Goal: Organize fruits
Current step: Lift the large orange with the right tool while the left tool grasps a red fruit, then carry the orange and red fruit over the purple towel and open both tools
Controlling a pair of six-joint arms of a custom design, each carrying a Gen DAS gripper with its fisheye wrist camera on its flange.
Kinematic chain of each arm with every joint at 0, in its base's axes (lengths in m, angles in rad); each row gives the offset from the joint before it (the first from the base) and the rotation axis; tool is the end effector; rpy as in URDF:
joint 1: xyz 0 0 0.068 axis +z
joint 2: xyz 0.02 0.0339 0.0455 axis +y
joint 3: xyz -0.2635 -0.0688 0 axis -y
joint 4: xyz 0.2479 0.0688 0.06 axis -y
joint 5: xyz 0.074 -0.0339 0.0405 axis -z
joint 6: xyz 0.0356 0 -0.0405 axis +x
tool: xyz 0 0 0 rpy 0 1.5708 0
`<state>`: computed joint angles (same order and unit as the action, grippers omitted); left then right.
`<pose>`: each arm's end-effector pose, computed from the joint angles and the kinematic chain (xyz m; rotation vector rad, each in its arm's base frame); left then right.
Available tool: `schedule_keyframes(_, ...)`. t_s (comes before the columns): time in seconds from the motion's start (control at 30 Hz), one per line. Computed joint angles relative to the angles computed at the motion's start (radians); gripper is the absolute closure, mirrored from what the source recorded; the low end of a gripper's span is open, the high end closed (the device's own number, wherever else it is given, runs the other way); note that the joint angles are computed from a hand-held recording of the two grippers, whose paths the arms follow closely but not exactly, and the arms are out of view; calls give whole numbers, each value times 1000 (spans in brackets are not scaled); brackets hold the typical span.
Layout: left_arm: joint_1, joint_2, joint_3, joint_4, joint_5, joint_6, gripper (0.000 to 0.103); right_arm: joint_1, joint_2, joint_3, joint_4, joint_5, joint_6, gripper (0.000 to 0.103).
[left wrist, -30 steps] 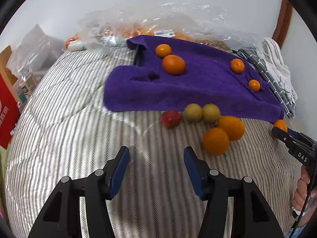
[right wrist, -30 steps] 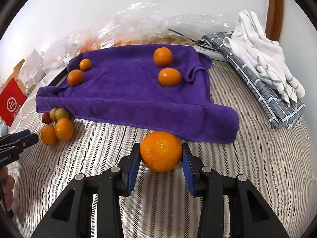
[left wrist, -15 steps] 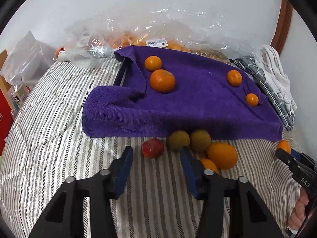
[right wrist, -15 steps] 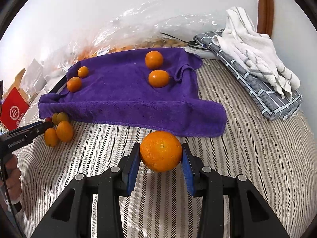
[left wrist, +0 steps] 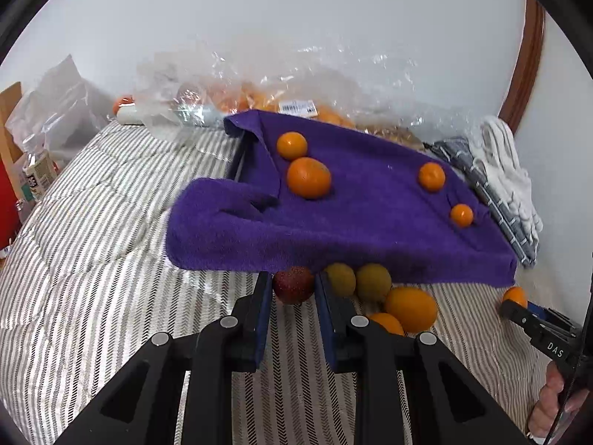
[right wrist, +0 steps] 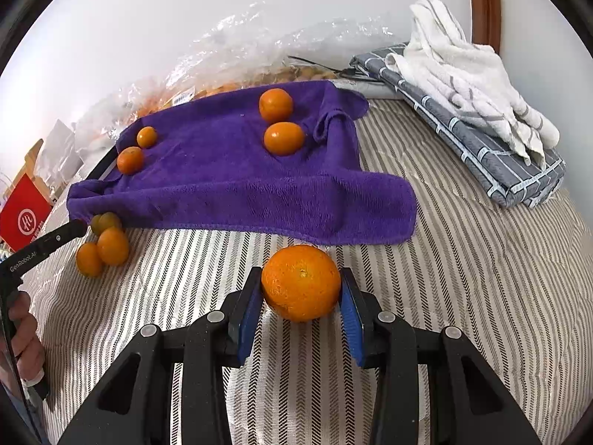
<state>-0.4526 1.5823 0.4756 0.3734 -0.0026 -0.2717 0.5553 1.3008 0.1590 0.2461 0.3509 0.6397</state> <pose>0.2420 -0.1176 0.1088 0.2093 2.3228 -0.3649 0.1548 0.0816 0.0831 0.2497 2.3841 0.1218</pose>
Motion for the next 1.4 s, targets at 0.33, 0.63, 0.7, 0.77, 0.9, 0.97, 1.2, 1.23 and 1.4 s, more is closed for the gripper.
schedule_keyframes(0.33, 9, -24, -31, 44, 13, 9, 80, 35, -52, -28, 1, 52, 26, 63)
schedule_keyframes(0.63, -3, -26, -33, 40, -1, 18, 80, 30, -76, -48, 21, 35, 30, 63)
schedule_keyframes(0.7, -12, -32, -40, 46, -13, 23, 80, 33, -70, -44, 21, 36, 26, 63)
schedule_keyframes(0.77, -19, -38, -46, 54, -23, 27, 80, 38, -61, -38, 17, 44, 26, 63)
schedule_keyframes(0.9, -28, -50, -57, 63, -34, 31, 80, 35, -57, -33, 15, 45, 22, 63)
schedule_keyframes(0.97, -37, -56, -62, 65, -39, 34, 80, 22, -59, -36, 20, 39, 16, 63)
schedule_keyframes(1.2, -55, -77, -77, 77, -52, 34, 80, 14, -103, -50, -3, 43, 41, 63)
schedule_keyframes(1.23, -56, -80, -80, 79, -54, 34, 80, 9, -111, -51, -11, 39, 44, 63)
schedule_keyframes(1.4, -53, -89, -88, 89, -49, 29, 80, 19, -150, -57, -58, 53, 70, 63)
